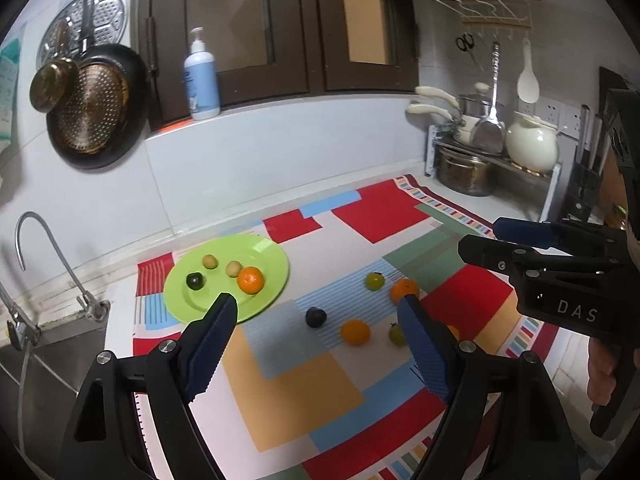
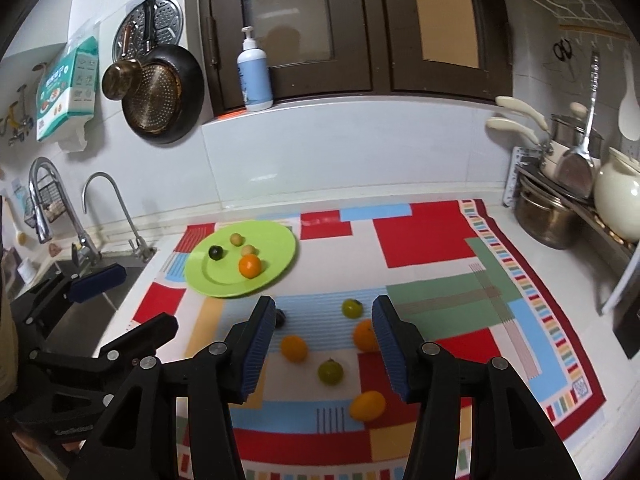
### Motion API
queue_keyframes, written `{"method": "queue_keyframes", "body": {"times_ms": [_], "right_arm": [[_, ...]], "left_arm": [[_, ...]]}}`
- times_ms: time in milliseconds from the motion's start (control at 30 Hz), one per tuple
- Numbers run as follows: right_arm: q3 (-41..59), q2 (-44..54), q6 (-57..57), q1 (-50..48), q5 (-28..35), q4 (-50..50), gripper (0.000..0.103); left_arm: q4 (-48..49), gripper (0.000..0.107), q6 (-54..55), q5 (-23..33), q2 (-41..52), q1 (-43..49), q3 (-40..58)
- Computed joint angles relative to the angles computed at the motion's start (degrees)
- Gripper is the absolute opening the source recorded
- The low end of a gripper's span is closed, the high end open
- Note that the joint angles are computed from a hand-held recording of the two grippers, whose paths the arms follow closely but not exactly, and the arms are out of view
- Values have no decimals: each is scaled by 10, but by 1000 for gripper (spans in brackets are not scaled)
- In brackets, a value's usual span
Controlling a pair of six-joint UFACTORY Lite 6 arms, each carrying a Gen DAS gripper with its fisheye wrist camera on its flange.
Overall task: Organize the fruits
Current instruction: 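Move both tools back toward the oranges and limes on the cloth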
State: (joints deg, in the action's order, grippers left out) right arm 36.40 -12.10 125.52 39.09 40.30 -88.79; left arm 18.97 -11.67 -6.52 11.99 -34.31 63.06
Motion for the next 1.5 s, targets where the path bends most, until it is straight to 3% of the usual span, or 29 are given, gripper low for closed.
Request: {"method": "queue_keyframes", "body": {"times_ms": [300, 600, 967, 1233, 1500], "right_arm": [[-54, -7, 55, 34, 50, 16, 51], [-76, 31, 115, 40, 62, 23, 51], [-73, 117, 161, 2, 3, -22, 51], [-54, 191, 212, -56, -69, -139, 51], [-39, 250, 295, -96, -96, -253, 51]], "left_arm": [[107, 82, -32, -80, 37, -4, -5], [319, 82, -146, -133, 142, 0, 70], [472, 65, -227, -154, 267, -3, 168], [581, 54, -301, -146, 351, -9, 254], [696, 49, -408, -140, 415, -13, 335]]}}
